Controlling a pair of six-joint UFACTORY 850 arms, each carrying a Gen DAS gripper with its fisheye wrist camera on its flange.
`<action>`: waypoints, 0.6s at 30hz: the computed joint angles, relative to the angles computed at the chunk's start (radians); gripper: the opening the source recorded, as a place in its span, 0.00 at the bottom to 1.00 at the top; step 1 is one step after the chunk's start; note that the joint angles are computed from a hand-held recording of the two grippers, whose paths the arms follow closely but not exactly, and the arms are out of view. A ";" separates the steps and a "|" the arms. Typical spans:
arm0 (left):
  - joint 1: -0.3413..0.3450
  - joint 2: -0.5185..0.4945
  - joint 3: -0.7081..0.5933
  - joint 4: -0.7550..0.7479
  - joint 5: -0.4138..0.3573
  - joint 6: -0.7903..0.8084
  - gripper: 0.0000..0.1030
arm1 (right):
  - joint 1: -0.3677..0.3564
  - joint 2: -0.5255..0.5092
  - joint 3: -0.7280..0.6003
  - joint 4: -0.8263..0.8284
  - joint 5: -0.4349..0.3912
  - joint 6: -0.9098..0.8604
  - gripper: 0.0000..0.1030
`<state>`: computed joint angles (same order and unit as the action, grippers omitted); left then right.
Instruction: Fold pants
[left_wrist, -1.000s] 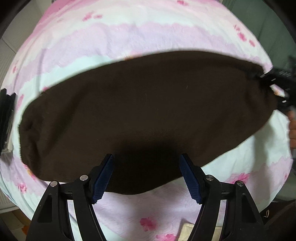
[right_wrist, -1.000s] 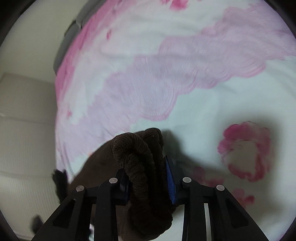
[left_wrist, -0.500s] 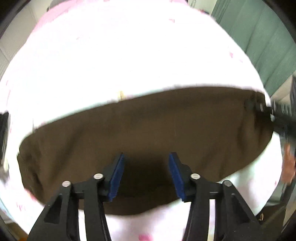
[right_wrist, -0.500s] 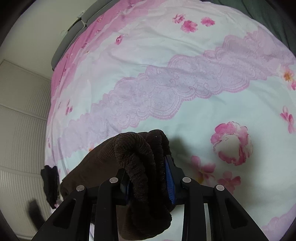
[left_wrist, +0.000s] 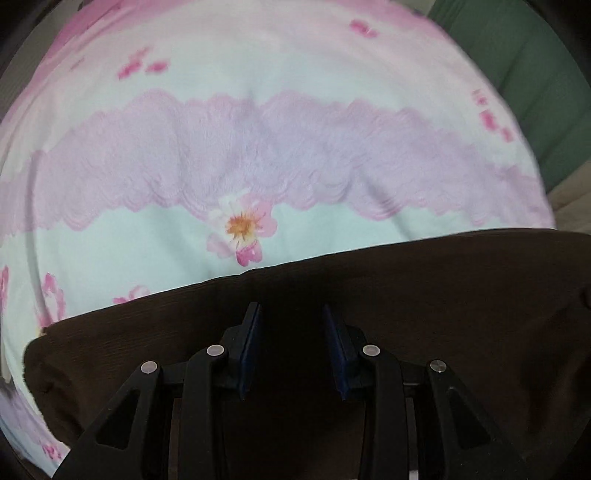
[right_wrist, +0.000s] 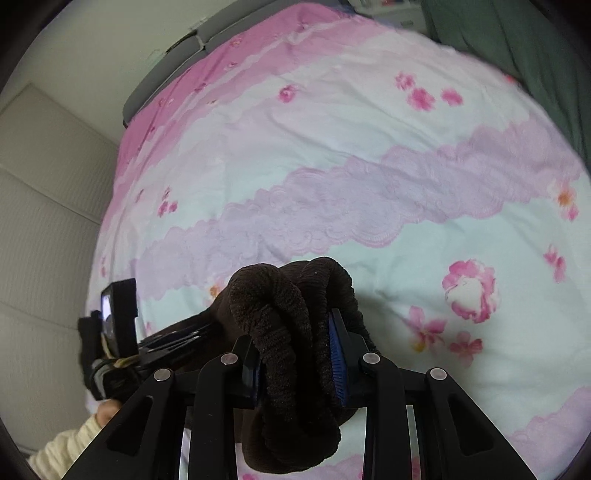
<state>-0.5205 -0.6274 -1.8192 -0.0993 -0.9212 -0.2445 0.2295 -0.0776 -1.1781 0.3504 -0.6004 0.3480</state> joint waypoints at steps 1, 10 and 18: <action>0.000 0.053 0.053 0.001 0.030 -0.004 0.33 | 0.023 0.003 -0.017 -0.063 -0.004 0.065 0.29; 0.156 0.414 0.348 -0.002 0.097 0.043 0.33 | 0.269 -0.080 -0.264 -0.504 -0.150 0.491 0.29; 0.384 0.582 0.507 -0.025 0.097 0.172 0.33 | 0.493 -0.365 -0.664 -0.651 -0.339 0.551 0.28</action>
<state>-0.1361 -0.0459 -1.3125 -0.1244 -0.8245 -0.0722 0.7227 -0.4422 -1.8422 -0.3005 -0.9395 0.8988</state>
